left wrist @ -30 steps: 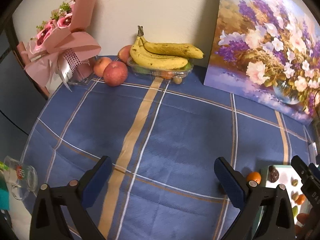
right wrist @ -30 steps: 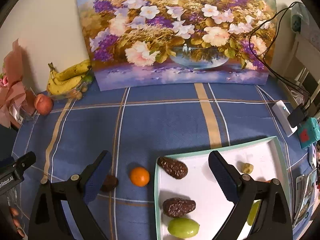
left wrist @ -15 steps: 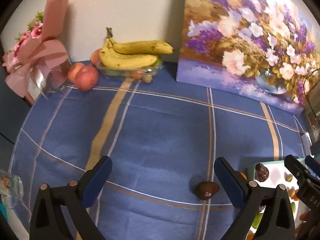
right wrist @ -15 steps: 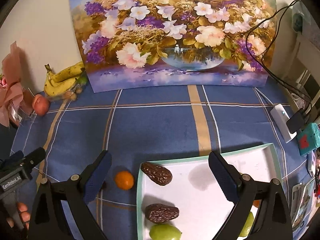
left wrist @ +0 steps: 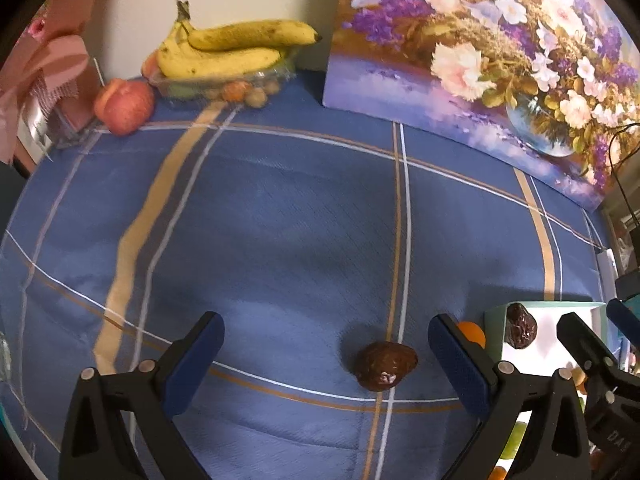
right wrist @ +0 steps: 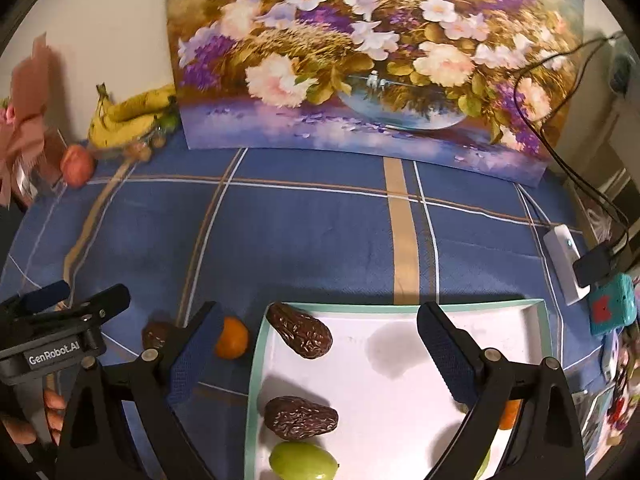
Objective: Organize fruits
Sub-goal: 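Lower the left tool onto a dark brown date on the cloth and close it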
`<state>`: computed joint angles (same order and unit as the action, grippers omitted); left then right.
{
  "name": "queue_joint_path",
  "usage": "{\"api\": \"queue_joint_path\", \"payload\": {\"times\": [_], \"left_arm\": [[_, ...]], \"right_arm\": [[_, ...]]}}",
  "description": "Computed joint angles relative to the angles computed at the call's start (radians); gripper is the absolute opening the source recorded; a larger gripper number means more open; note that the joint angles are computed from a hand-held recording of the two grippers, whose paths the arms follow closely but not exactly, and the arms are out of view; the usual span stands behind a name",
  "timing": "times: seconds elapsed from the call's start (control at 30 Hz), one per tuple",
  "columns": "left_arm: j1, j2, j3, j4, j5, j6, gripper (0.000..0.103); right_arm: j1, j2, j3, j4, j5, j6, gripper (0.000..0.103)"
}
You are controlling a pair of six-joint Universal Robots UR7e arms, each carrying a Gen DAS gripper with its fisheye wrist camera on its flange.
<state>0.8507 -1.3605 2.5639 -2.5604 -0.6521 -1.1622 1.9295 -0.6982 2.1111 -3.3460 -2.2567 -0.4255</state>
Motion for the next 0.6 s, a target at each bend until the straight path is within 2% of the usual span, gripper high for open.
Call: {"api": "queue_joint_path", "payload": {"times": [0.13,0.27,0.37,0.43,0.47,0.57,0.6], "left_arm": [[0.025,0.021,0.013,-0.108,-0.035,0.021,0.103],[0.034,0.045,0.019,-0.173,-0.051,0.047,0.102],[0.035,0.066,0.02,-0.219,-0.064,0.075,0.1],[0.041,0.077,0.017,-0.241,-0.079,0.092,0.095],[0.045,0.084,0.014,-0.252,-0.09,0.103,0.091],[0.054,0.107,0.004,-0.269,-0.115,0.129,0.086],[0.056,0.112,0.002,-0.276,-0.12,0.134,0.081]], "right_arm": [[-0.004,0.016,0.002,-0.035,-0.001,-0.033,0.097],[-0.014,0.018,-0.001,-0.024,-0.005,-0.011,0.097],[-0.026,0.006,-0.004,0.026,0.002,0.046,0.097],[-0.035,-0.007,-0.004,0.063,0.013,0.077,0.097],[-0.039,-0.012,-0.001,0.065,0.022,0.083,0.097],[-0.043,-0.02,0.004,0.058,0.038,0.094,0.097],[-0.042,-0.023,0.006,0.055,0.042,0.102,0.097]]}}
